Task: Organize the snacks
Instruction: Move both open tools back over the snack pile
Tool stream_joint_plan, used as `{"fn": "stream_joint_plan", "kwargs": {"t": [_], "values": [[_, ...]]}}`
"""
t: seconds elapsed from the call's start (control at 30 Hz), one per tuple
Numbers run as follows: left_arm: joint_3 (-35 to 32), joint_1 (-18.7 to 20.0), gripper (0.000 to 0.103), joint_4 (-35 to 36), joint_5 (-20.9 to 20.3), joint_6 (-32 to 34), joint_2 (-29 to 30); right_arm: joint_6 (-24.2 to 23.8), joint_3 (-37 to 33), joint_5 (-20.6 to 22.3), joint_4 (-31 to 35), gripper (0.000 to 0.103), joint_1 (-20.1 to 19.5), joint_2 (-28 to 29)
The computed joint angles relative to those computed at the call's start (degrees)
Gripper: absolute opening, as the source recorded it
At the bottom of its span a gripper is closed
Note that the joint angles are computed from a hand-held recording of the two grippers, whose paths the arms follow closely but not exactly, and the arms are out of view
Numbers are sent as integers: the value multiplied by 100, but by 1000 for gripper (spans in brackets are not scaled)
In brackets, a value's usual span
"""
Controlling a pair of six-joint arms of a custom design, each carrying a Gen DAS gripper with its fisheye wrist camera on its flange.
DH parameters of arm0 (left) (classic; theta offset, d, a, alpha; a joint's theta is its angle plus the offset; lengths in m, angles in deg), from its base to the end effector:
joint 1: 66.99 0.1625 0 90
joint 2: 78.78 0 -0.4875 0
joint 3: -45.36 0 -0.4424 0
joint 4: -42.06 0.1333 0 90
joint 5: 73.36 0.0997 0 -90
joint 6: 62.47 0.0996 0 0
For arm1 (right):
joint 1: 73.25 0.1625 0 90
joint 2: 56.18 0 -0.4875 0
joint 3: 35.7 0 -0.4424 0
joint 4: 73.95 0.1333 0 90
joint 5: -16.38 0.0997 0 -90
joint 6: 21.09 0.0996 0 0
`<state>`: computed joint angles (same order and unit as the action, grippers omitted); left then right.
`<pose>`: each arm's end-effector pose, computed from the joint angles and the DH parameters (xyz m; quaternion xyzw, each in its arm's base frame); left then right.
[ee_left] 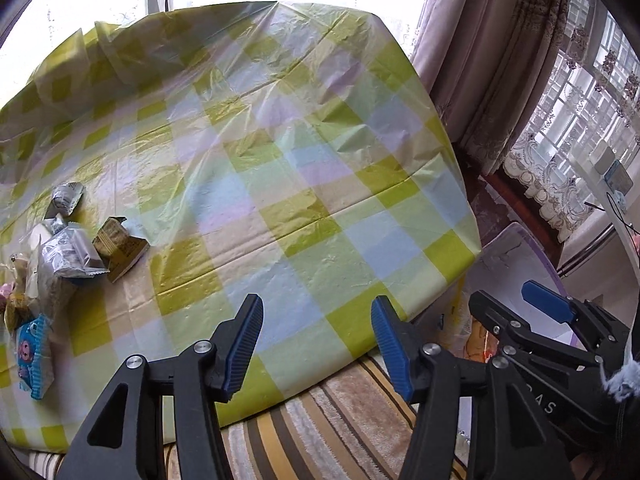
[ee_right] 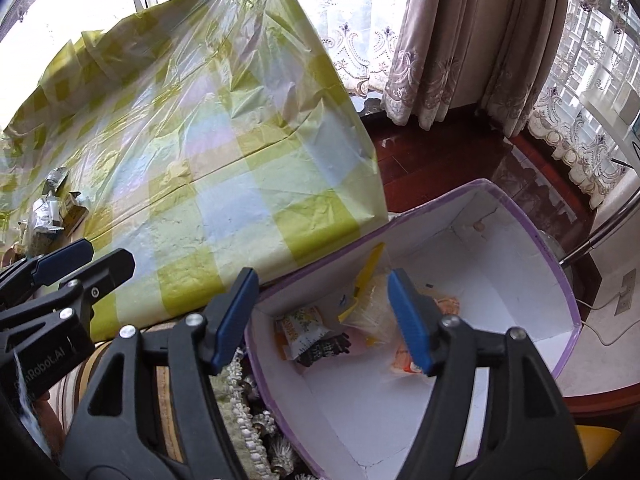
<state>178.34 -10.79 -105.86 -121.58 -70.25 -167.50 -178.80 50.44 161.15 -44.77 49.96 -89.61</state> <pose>-0.0801 -0.4785 0.2925 0.1675 0.9134 -0.2295 0.2916 0.3635 -0.4604 0.0082 0.0519 -0.8848 0.2692 0.3768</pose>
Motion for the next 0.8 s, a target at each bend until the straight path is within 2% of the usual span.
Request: {"fn": "stream_joint_plan", "kwargs": {"t": [0.23, 0.47, 0.8], "values": [[10, 244, 57, -140, 365, 64, -262, -198, -468, -276, 106, 70, 144, 357], [66, 467, 57, -280, 636, 137, -591, -539, -1083, -368, 280, 70, 317, 849], [112, 946, 57, -599, 620, 231, -1246, -1072, -1710, -856, 246, 70, 450, 1297]]}}
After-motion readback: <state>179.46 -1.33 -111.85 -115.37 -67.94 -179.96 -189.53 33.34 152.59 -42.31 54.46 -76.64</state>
